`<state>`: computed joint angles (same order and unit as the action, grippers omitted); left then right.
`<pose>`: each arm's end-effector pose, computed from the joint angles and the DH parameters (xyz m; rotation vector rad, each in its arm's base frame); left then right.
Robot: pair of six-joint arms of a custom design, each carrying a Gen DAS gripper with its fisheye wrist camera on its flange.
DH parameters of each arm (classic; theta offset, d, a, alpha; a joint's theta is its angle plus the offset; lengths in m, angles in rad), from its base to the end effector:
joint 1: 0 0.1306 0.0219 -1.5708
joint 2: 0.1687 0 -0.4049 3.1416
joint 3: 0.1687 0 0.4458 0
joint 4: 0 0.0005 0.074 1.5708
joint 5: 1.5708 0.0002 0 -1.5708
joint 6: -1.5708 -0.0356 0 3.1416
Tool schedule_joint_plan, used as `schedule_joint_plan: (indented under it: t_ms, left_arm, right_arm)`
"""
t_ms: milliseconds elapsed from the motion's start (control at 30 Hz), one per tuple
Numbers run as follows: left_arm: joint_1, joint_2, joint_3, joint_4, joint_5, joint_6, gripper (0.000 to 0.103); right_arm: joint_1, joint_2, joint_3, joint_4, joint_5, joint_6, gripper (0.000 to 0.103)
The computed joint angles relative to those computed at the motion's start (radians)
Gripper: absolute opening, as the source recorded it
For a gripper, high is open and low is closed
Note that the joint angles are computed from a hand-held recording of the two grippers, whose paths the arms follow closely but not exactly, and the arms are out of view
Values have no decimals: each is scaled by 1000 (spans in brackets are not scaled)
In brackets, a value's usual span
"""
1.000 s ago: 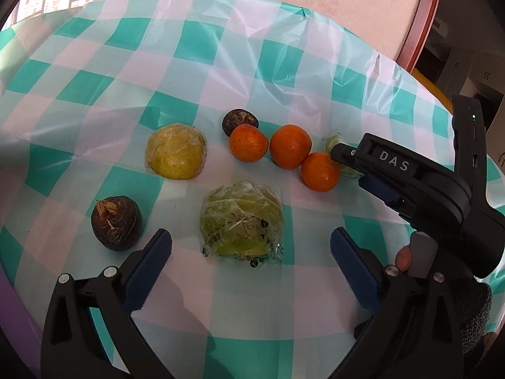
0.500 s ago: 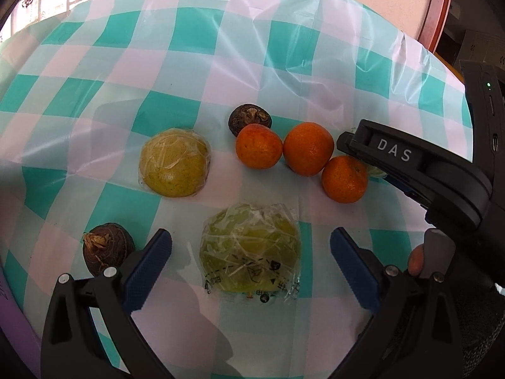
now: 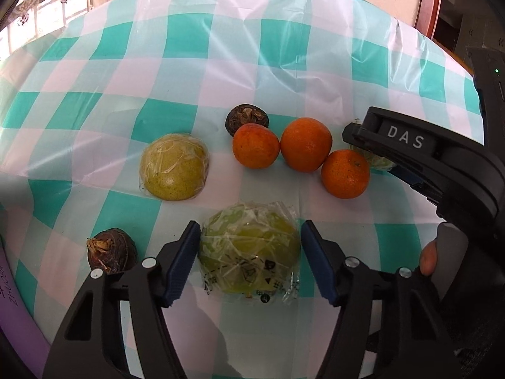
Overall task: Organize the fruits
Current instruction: 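Grasp wrapped green cabbage with left tool while right tool grasps wrapped green half, then lift and carry both wrapped items with both tools into the box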
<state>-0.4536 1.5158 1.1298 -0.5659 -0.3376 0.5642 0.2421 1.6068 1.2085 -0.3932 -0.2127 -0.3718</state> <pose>0.4931 -0.2278 0.2773 -0.2680 2.4327 -0.0170 0.5725 0.1486 0.2766 0.0507 2.4071 0.5432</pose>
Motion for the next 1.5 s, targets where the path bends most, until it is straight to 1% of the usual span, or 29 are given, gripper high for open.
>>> schedule_joint_plan:
  t_ms: [67,133,200,300,333,400,467,600,767,900,1233,1400,1500]
  left_arm:
    - [10,-23,-27,34,25,7,62]
    - [13,-47,-52,65,34,10,62]
    - [13,-60,-64,80,41,10,62]
    - [16,-79,-88,116,58,1,62]
    - [17,-88,-96,116,59,0,62]
    - [13,-99,-102,102,53,5,62]
    - [13,-97,-102,99,46,8,62]
    - [6,-109,-117,88,32,36,62]
    - [-13,-151,-162,85,23,87,62]
    - [-40,-195,-205,78,7,125,62]
    - [-130,-310,-316,39,-44,190,62]
    - [-176,-391,-383,31,-69,230,62]
    - [-209,-438,-417,18,-88,249,62]
  right_arm:
    - [-5,-8,-12,18,-4,-11,58]
    - [-12,-16,-23,32,-11,-13,58]
    - [-16,-21,-31,40,-16,-22,58]
    - [-38,-37,-46,44,-47,-56,58]
    - [-45,-41,-52,43,-53,-76,58]
    - [-55,-58,-76,60,-66,-112,59]
    - [-59,-79,-102,68,-73,-127,59]
    - [-53,-128,-153,78,-75,-119,59]
    - [-48,-196,-221,79,-90,-117,59]
    - [-44,-258,-279,65,-92,-97,59]
    - [-50,-430,-422,8,-105,-49,59]
    - [-41,-534,-492,-24,-104,-5,59]
    - [-39,-579,-519,-62,-108,9,59]
